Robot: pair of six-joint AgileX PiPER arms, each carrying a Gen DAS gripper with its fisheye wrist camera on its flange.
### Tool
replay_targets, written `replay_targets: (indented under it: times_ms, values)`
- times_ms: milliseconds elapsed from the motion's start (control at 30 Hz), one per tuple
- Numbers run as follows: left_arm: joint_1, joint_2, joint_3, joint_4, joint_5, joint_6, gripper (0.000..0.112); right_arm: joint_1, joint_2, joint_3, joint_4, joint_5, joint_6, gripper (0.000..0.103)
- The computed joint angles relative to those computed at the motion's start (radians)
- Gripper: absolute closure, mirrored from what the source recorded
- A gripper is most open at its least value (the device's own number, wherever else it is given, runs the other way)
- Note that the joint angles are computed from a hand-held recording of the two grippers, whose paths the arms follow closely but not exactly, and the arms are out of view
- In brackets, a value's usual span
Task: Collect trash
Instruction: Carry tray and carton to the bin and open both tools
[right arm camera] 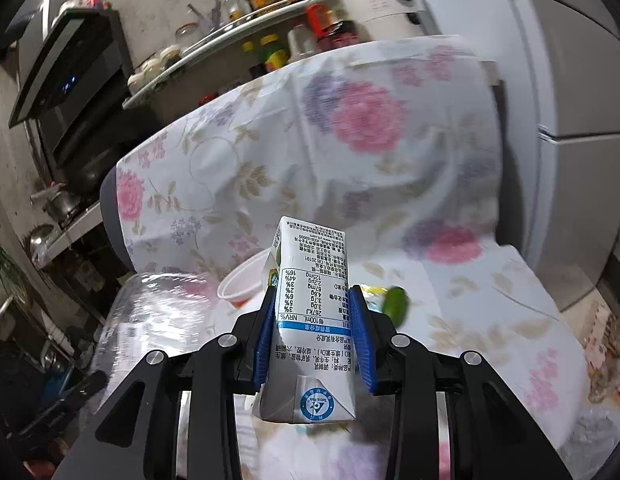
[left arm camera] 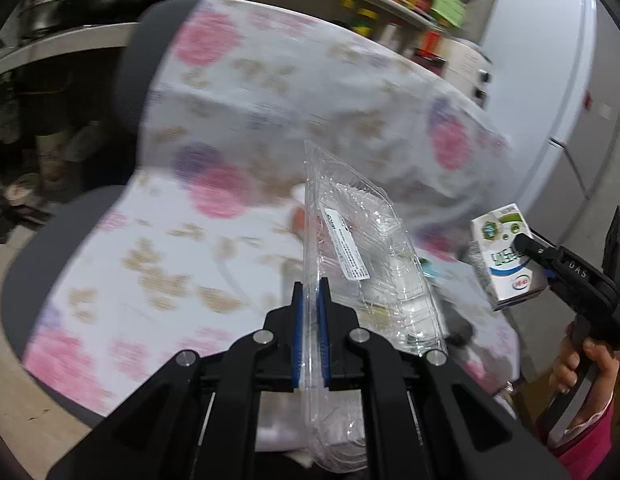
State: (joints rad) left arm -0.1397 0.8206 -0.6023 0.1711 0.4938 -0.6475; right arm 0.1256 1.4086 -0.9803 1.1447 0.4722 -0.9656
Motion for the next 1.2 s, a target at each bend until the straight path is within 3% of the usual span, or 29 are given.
replay_targets:
  times_ms: [167,267,433,533,667,833,1000,1100,1167,1200]
  values:
    - [-0.349,0.144,-0.028,0.398,-0.036,-0.488,0.108,-0.241,-0.122,0.119,0.053,0.145,-0.106,0.067]
    - [-0.498,0.25,-0.067,0.575,-0.032,-0.69,0.108,-0.433,-0.171,0.164,0.051,0.254,-0.154,0.067]
    - [-0.676,0.462,-0.187,0.734,-0.082,-0.84,0.108,-0.816,-0.209,0.207,0.037,0.432,-0.274,0.067]
    - [-0.752,0.582,-0.275,0.757,-0.11,-0.839,0.108,-1.028,-0.19,0.215,0.024,0.512,-0.344,0.067]
    - [-0.82,0.753,-0.434,0.622,-0.15,-0.659,0.108,-1.246,-0.124,0.206,0.012,0.564,-0.424,0.067]
    - [-0.885,0.947,-0.646,0.377,-0.137,-0.35,0.108,-1.391,-0.019,0.18,0.01,0.553,-0.485,0.066]
    - [-0.902,1.16,-0.903,0.04,-0.051,0.022,0.108,-1.447,0.102,0.133,-0.003,0.51,-0.486,0.066]
    - [-0.889,1.286,-1.079,-0.16,0.052,0.233,0.106,-1.45,0.158,0.112,-0.009,0.476,-0.489,0.066]
    - [-0.884,1.335,-1.144,-0.2,0.095,0.261,0.088,-1.428,0.198,0.102,-0.005,0.434,-0.486,0.066]
    - [-0.884,1.344,-1.152,-0.2,0.089,0.259,0.071,-1.417,0.216,0.096,-0.008,0.415,-0.481,0.066]
